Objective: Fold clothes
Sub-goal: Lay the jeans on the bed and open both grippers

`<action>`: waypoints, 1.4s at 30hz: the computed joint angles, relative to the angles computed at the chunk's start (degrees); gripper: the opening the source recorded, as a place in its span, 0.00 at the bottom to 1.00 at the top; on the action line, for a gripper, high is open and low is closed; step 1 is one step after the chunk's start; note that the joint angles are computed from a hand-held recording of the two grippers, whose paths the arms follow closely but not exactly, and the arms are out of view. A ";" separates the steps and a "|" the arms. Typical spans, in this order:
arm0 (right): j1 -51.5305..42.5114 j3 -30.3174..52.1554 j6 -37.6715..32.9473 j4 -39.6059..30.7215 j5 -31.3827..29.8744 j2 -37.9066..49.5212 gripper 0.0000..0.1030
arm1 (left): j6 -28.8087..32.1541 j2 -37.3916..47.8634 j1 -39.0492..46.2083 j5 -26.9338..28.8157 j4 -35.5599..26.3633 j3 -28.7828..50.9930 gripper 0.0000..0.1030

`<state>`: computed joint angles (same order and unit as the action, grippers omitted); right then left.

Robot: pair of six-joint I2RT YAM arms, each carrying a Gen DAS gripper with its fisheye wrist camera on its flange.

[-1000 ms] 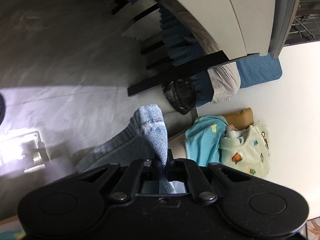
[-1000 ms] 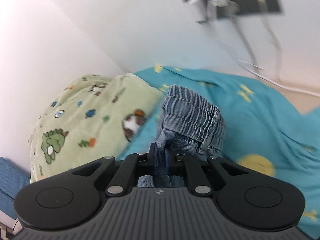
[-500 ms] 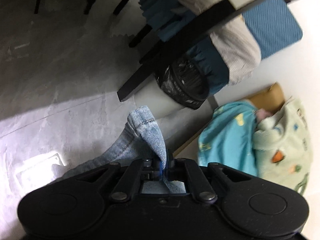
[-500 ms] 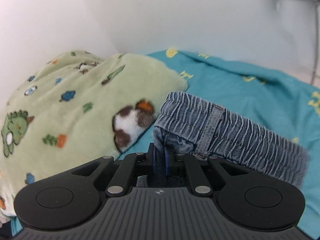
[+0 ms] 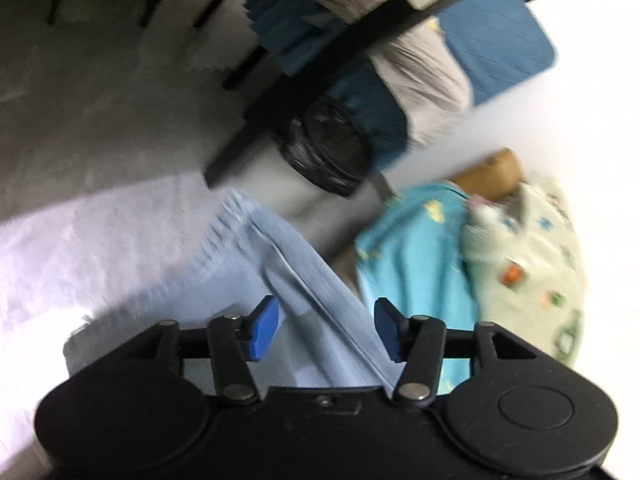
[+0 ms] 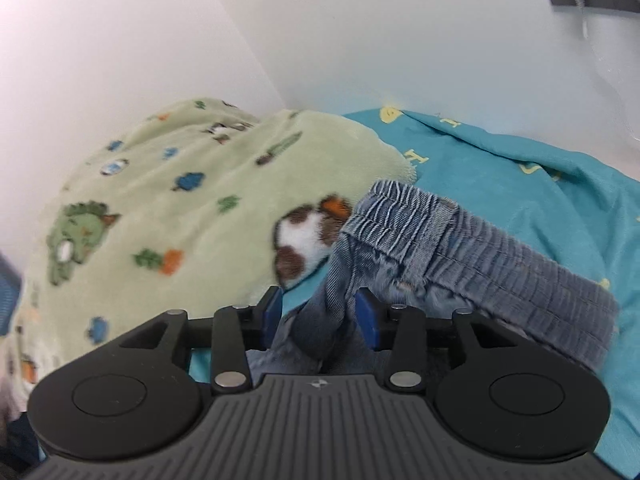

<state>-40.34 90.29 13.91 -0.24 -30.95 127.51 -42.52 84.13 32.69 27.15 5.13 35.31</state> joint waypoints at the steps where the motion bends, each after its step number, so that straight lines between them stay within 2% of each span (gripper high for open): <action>1: -0.86 -2.43 -0.04 0.48 -1.26 -1.96 0.49 | -0.08 -3.55 -0.05 0.74 -1.58 -1.88 0.50; 4: -3.72 -8.68 -0.42 1.21 -4.73 -7.20 0.53 | 1.12 -15.18 -2.56 -0.11 -6.81 -6.39 0.50; 8: -8.05 -11.34 -4.28 -4.76 -8.70 -11.02 0.55 | 4.64 -27.26 -9.58 -4.00 -20.28 -5.29 0.51; 13: -12.75 -10.51 -8.22 -13.42 -11.72 -10.75 0.57 | 3.23 -39.05 -25.83 -16.72 -32.59 -2.30 0.53; 16: -15.44 -10.35 -9.08 -16.20 -13.83 -9.45 0.57 | -0.36 -42.32 -38.43 -26.62 -36.04 -1.10 0.56; 18: -16.70 -10.38 -9.56 -16.76 -14.91 -8.31 0.58 | -3.90 -43.28 -47.43 -33.88 -37.10 -1.05 0.61; 21: -16.99 -9.86 -9.83 -16.20 -15.61 -5.82 0.66 | -9.08 -40.74 -59.61 -43.32 -37.80 -0.96 0.65; 22: -16.92 -9.60 -9.67 -15.86 -15.76 -4.86 0.74 | -10.49 -39.44 -62.62 -45.52 -37.43 -1.20 0.67; 24: -16.54 -8.21 -9.07 -15.95 -16.12 -2.39 0.78 | -13.00 -36.45 -67.69 -49.08 -36.22 -1.77 0.73; 26: -15.87 -5.23 -7.88 -17.11 -16.64 1.04 0.78 | -13.28 -32.93 -70.53 -50.47 -33.91 -2.25 0.73; 28: -15.22 -3.10 -5.11 -15.38 -17.91 4.00 0.78 | -12.76 -28.88 -71.50 -51.13 -31.15 -2.25 0.75; 30: -14.61 -2.53 -1.29 -11.47 -19.18 6.00 0.83 | -11.34 -24.72 -72.29 -52.25 -28.94 -1.94 0.75; 32: -14.01 -2.22 2.33 -8.01 -19.91 7.48 0.92 | -8.92 -20.25 -72.86 -53.30 -26.90 -1.20 0.75; 34: -13.58 -2.25 4.31 -5.05 -20.94 8.05 0.91 | -7.57 -17.34 -73.23 -53.51 -25.95 -0.71 0.75; 37: -12.53 -6.16 6.20 4.96 -19.22 6.46 0.91 | -5.95 -13.58 -73.79 -53.89 -24.73 -0.09 0.76; 39: -11.46 -5.66 4.62 4.01 -16.78 6.35 0.87 | -5.22 -11.63 -74.30 -54.59 -23.61 -0.03 0.76; 40: -10.88 -5.35 3.40 2.65 -15.07 6.17 0.77 | -5.20 -11.08 -74.58 -54.74 -23.41 -0.04 0.76; 41: -10.43 -5.71 2.15 2.07 -13.17 5.55 0.57 | -5.30 -10.69 -74.87 -54.81 -23.33 -0.07 0.76; 42: -10.40 -6.11 1.25 1.52 -12.46 4.85 0.44 | -5.40 -10.29 -75.16 -54.88 -23.25 -0.10 0.76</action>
<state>-50.75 84.18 15.16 1.27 -43.41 132.36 -47.92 73.84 -42.47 -27.73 -18.12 35.21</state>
